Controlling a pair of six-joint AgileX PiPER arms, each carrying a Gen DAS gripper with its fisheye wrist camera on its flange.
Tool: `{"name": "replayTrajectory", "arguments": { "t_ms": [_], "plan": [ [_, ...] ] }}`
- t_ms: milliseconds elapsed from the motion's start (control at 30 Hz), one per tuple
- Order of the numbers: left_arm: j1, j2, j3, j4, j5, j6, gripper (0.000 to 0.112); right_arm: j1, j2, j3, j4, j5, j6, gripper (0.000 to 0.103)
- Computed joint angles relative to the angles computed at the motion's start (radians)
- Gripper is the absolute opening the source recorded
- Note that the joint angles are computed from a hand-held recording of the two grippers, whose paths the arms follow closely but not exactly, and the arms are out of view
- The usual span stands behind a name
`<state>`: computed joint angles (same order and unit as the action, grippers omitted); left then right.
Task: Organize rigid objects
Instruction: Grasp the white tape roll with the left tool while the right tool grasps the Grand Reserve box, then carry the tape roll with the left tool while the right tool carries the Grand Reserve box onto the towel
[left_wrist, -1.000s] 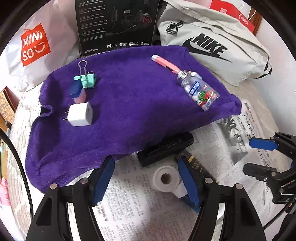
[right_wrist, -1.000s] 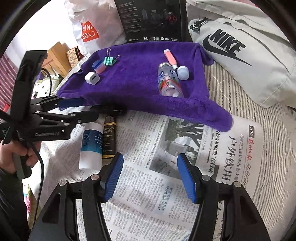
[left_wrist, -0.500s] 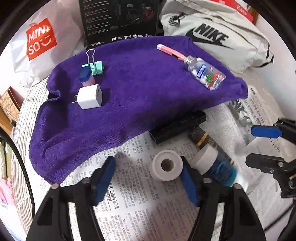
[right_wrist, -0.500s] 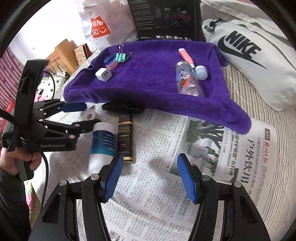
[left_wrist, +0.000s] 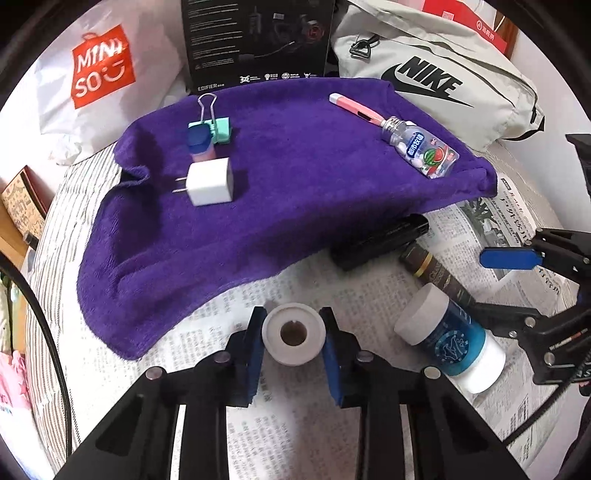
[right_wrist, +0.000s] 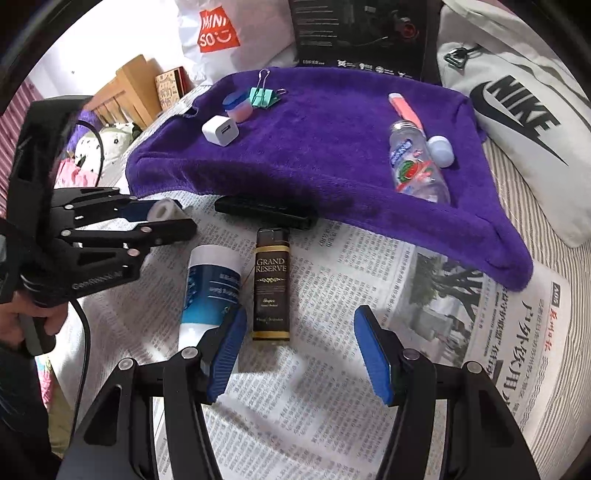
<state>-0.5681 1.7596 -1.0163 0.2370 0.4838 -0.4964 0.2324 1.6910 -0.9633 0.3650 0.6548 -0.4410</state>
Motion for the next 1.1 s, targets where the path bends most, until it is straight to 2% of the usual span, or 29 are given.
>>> {"name": "replayTrajectory", "arguments": {
  "t_ms": [200,367,467,533,700,900,1100],
  "plan": [
    [0.013,-0.011,0.017,0.003,-0.001,0.000,0.027,0.054,0.032,-0.004,-0.015,-0.052,0.007,0.052],
    [0.007,-0.005,0.009,0.018,0.007,-0.012,0.027,0.119,0.033,0.012,-0.148,-0.126,0.118,0.042],
    [0.011,-0.007,0.013,0.011,-0.002,-0.008,0.028,0.132,0.031,0.020,-0.167,-0.150,0.131,0.035],
    [0.014,-0.013,0.023,0.006,-0.011,-0.002,0.028,0.129,0.029,0.024,-0.161,-0.157,0.122,0.024],
    [0.011,-0.024,0.037,0.012,-0.019,-0.010,0.028,0.098,0.027,0.024,-0.116,-0.135,0.072,0.023],
    [-0.006,-0.021,0.039,0.073,-0.017,-0.067,0.028,0.121,0.041,0.010,-0.171,-0.143,0.140,0.023],
    [0.001,-0.031,0.049,0.047,-0.023,-0.040,0.027,0.121,0.043,0.002,-0.170,-0.125,0.142,0.023]
  ]
}}
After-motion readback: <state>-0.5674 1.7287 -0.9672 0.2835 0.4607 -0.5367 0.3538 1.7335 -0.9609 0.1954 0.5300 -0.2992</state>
